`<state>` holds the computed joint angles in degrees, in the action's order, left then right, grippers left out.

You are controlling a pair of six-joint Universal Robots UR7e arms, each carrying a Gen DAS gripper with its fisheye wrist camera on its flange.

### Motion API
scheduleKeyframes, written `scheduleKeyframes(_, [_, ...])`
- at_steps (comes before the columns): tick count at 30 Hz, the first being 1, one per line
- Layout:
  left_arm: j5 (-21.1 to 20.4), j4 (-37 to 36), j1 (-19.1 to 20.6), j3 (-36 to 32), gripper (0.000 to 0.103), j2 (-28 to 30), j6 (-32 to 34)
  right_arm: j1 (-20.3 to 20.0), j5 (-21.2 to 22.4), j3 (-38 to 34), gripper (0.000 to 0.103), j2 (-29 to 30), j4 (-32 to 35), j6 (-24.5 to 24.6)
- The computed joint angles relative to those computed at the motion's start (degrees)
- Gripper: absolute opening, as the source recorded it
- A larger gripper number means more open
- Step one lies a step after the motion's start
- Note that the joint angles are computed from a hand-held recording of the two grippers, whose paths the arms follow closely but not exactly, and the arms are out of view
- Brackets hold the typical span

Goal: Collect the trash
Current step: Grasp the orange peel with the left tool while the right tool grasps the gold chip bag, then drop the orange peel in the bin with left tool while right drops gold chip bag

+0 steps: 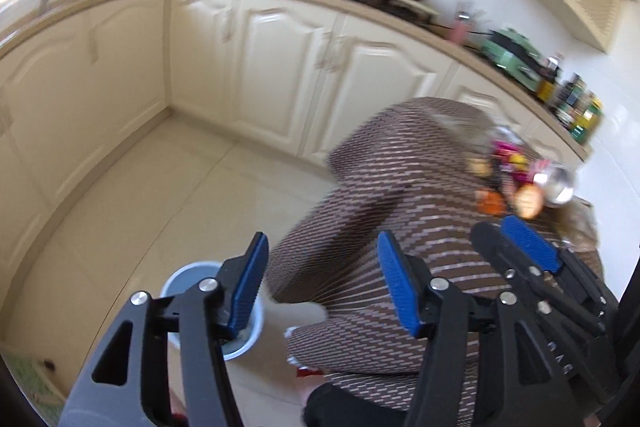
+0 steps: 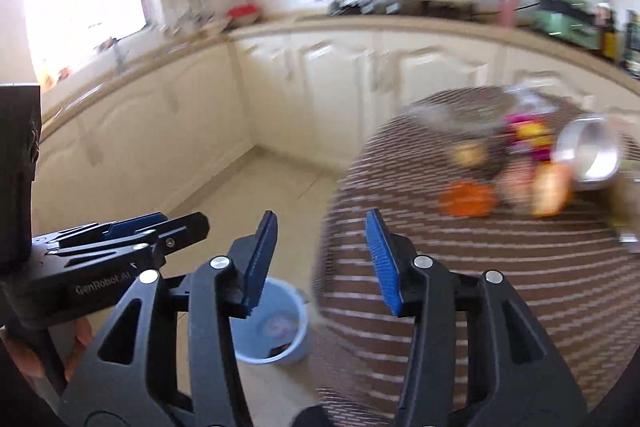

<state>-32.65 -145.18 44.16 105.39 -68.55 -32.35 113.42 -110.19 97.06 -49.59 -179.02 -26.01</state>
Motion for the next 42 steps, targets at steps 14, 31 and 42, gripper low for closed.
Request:
scheduleKeyframes(14, [-2.6, 1.1, -0.7, -17.6, 0.059, 19.9, 11.6, -10.2, -3.6, 5.2, 0.058, -12.8, -13.5, 2.7])
scheduleKeyframes(31, [-2.8, 5.3, 1.7, -26.9, 0.032, 26.9, 14.1, -16.4, 3.2, -4.6, 0.065, -12.5, 5.8, 20.6])
scheduleKeyframes(42, [-6.5, -3.8, -0.4, -19.2, 0.032, 21.5, 17.1, -13.9, -1.6, -2.1, 0.004, -13.3, -0.9, 15.3])
